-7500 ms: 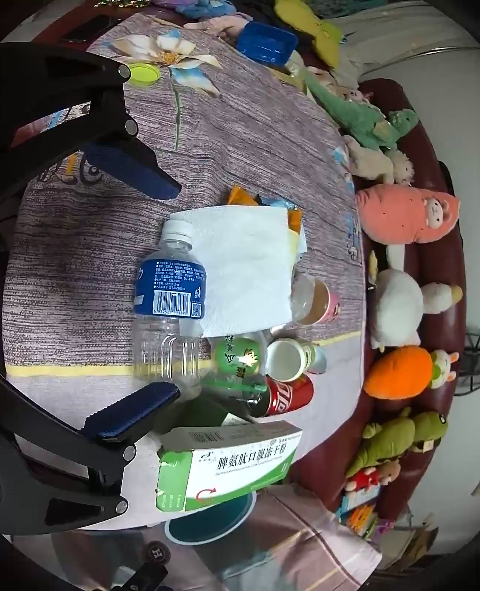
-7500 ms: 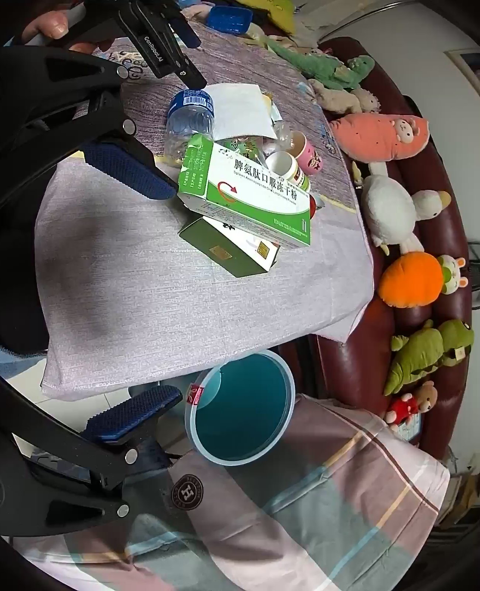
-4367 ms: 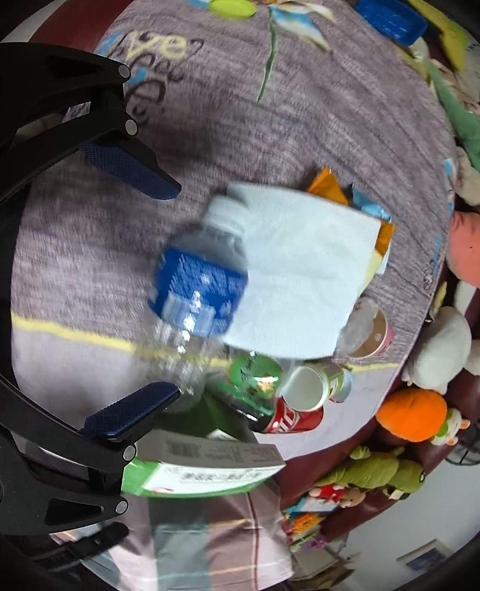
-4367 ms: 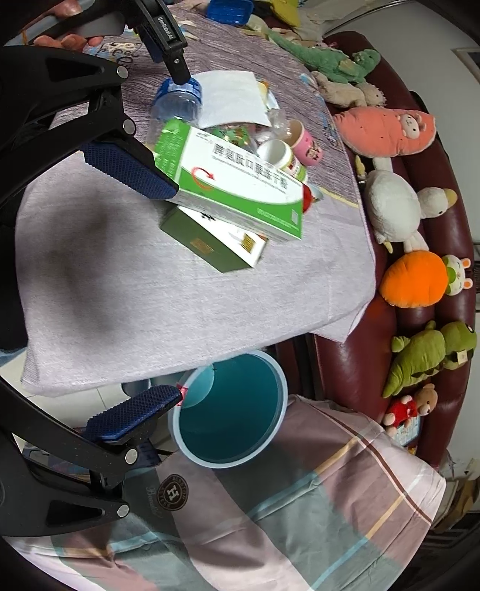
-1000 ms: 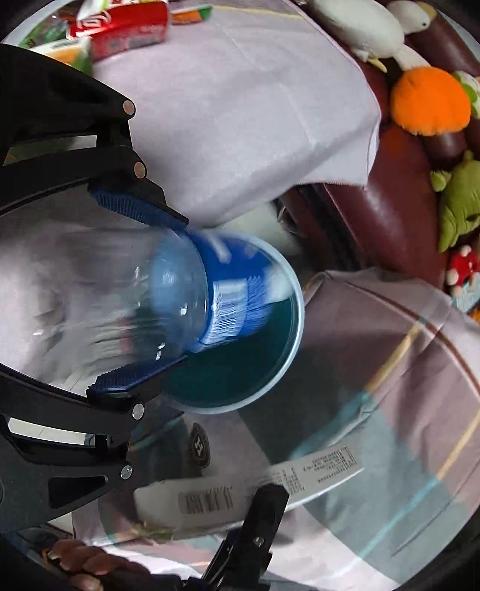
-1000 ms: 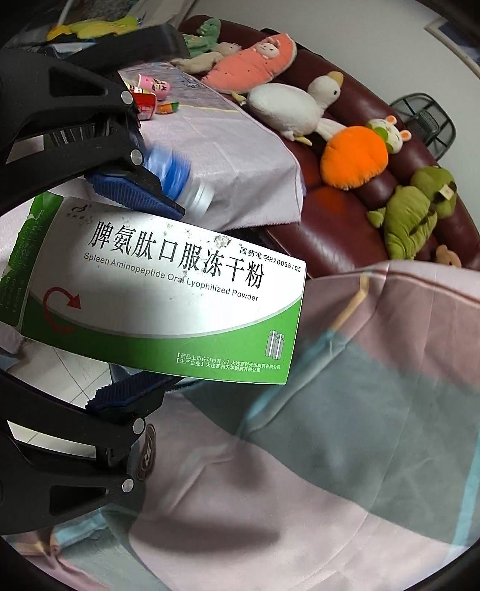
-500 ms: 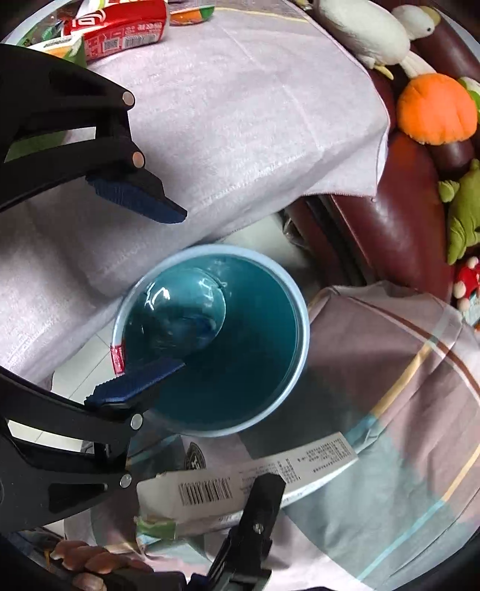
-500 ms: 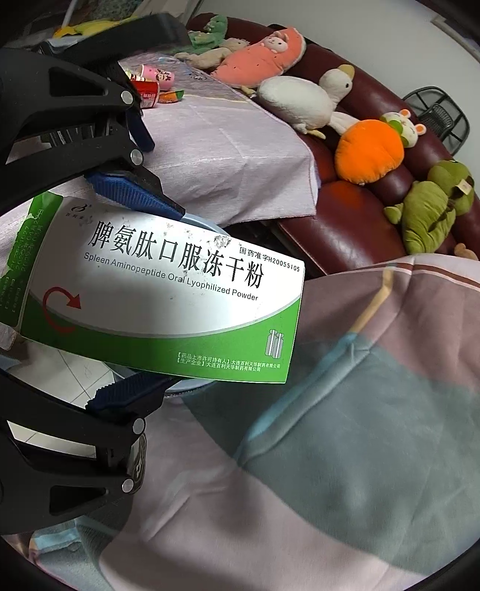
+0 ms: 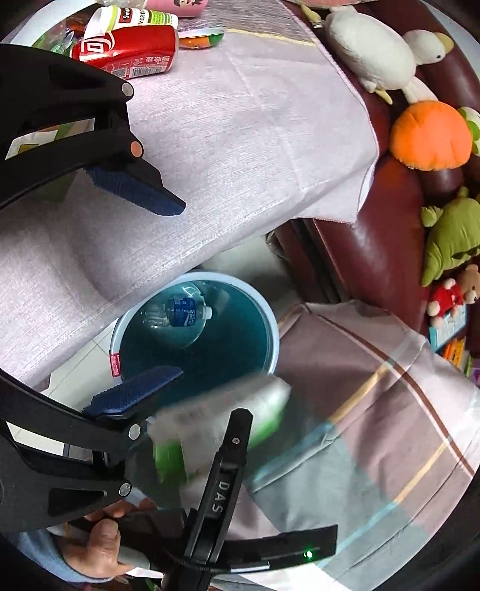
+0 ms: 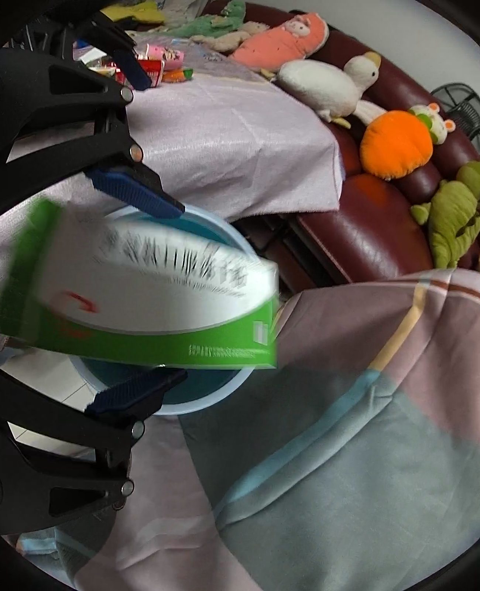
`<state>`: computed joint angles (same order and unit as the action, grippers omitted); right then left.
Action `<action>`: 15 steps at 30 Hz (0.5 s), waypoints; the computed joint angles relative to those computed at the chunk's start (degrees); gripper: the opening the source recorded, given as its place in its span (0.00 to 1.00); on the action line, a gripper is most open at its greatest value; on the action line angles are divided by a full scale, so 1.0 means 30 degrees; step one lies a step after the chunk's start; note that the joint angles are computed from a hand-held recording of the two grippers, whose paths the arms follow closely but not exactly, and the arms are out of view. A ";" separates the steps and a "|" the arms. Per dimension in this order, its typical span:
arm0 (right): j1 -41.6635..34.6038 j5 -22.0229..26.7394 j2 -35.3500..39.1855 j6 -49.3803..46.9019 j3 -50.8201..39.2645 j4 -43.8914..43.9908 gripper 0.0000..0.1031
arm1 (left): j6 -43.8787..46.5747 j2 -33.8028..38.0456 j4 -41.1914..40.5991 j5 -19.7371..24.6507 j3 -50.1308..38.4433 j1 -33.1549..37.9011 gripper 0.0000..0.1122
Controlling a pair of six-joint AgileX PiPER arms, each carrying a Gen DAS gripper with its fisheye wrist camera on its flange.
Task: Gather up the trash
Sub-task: 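Carry the bottle and medicine box to the teal bin and release both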
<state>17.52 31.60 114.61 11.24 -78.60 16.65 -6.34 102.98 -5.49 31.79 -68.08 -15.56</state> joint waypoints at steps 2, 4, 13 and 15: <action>0.0023 -0.0034 0.0031 0.0387 0.0072 -0.0354 0.78 | 0.0495 -0.0057 -0.0533 -0.0045 0.0076 0.0117 0.75; -0.0022 -0.0010 -0.0007 0.0560 0.0236 -0.0380 0.78 | 0.0791 -0.0139 -0.0855 -0.0129 0.0191 0.0143 0.75; 0.0308 0.0448 -0.0369 0.1780 0.0297 -0.1348 0.79 | 0.1117 -0.1091 -0.1298 -0.0451 0.1210 0.0424 0.75; 0.0414 0.0541 -0.0577 0.2086 0.0428 -0.1633 0.79 | 0.1184 -0.1482 -0.1382 -0.0540 0.1579 0.0535 0.75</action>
<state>18.76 33.23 112.88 17.49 -77.32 11.75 -2.78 98.53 -9.64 30.17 -63.35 -13.96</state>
